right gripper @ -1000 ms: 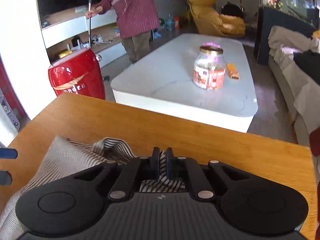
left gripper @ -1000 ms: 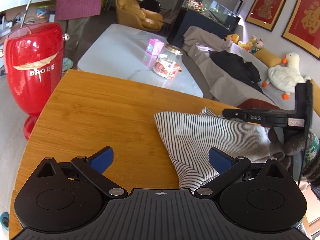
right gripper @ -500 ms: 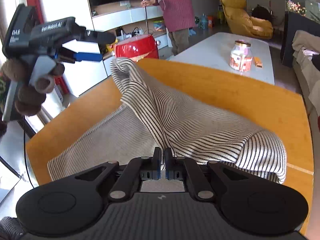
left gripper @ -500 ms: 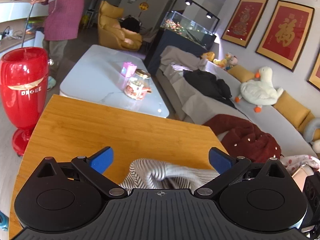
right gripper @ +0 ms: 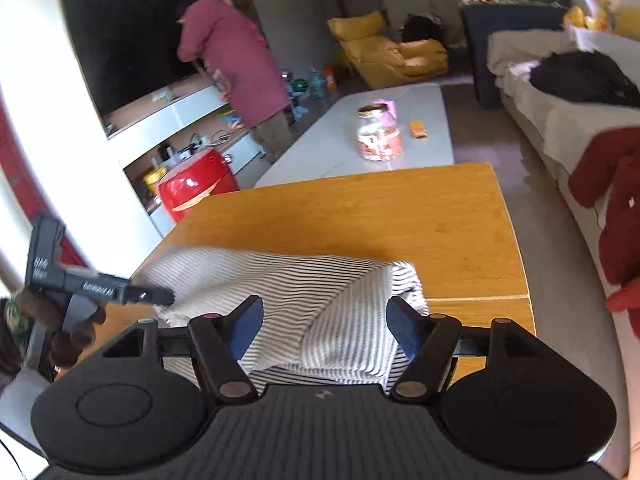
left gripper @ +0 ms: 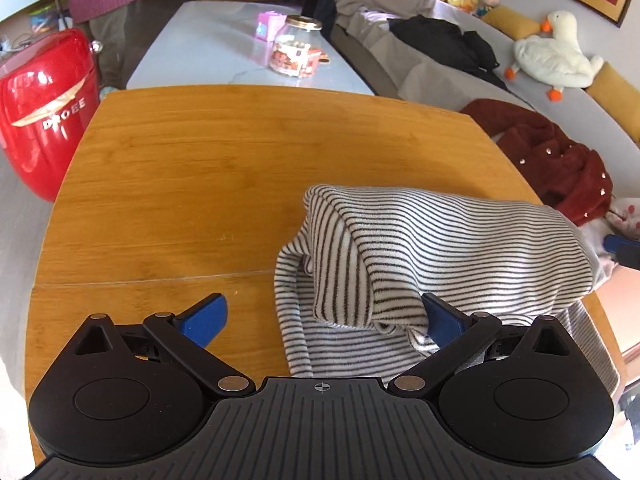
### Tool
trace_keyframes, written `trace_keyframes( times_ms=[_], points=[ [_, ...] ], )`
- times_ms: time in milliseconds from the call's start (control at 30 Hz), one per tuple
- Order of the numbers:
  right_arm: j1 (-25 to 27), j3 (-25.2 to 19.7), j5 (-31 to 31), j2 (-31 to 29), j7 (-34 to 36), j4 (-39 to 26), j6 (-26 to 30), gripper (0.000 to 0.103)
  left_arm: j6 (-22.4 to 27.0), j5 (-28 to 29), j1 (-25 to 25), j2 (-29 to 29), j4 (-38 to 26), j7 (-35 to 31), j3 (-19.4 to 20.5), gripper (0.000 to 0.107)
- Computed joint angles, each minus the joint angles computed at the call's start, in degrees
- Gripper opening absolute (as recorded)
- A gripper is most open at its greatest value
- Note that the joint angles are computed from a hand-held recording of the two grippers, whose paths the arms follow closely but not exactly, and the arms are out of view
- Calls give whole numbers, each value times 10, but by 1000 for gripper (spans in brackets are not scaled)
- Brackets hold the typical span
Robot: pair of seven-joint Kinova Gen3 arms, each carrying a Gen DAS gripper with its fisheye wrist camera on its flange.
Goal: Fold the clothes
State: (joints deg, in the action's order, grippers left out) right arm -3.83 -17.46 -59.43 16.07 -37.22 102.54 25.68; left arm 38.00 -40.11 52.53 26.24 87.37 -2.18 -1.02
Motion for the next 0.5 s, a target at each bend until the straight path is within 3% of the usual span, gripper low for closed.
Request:
trace_keyframes(
  times_ms=[67, 200, 233, 267, 300, 333, 367, 433, 500],
  points=[
    [-8, 17, 8, 31, -43, -22, 25, 69, -47, -13, 13, -27, 32, 44, -20, 103],
    [-5, -4, 24, 80, -61, -44, 22, 69, -137, -25, 4, -37, 59, 99, -37, 103],
    [-6, -11, 31, 86, -57, -46, 14, 66, -147, -21, -9, -28, 56, 91, -27, 103],
    [-9, -18, 43, 90, -50, -48, 4, 53, -149, -12, -28, -16, 45, 73, -10, 103],
    [-13, -23, 58, 93, -42, -50, -8, 44, -144, 4, -46, -3, 31, 50, 7, 95],
    [-7, -38, 62, 96, -34, -50, -19, 42, -148, 27, -59, 6, 23, 27, 14, 75],
    [2, -53, 63, 98, -26, -49, -28, 38, -161, 49, -70, 13, 20, 7, 16, 66],
    [-5, -58, 77, 113, -38, -69, -37, 34, -193, 76, -98, 22, 20, -12, 29, 63],
    [-22, -52, 104, 130, -67, -100, -46, 29, -186, 100, -101, 37, -4, -41, 16, 63]
  ],
)
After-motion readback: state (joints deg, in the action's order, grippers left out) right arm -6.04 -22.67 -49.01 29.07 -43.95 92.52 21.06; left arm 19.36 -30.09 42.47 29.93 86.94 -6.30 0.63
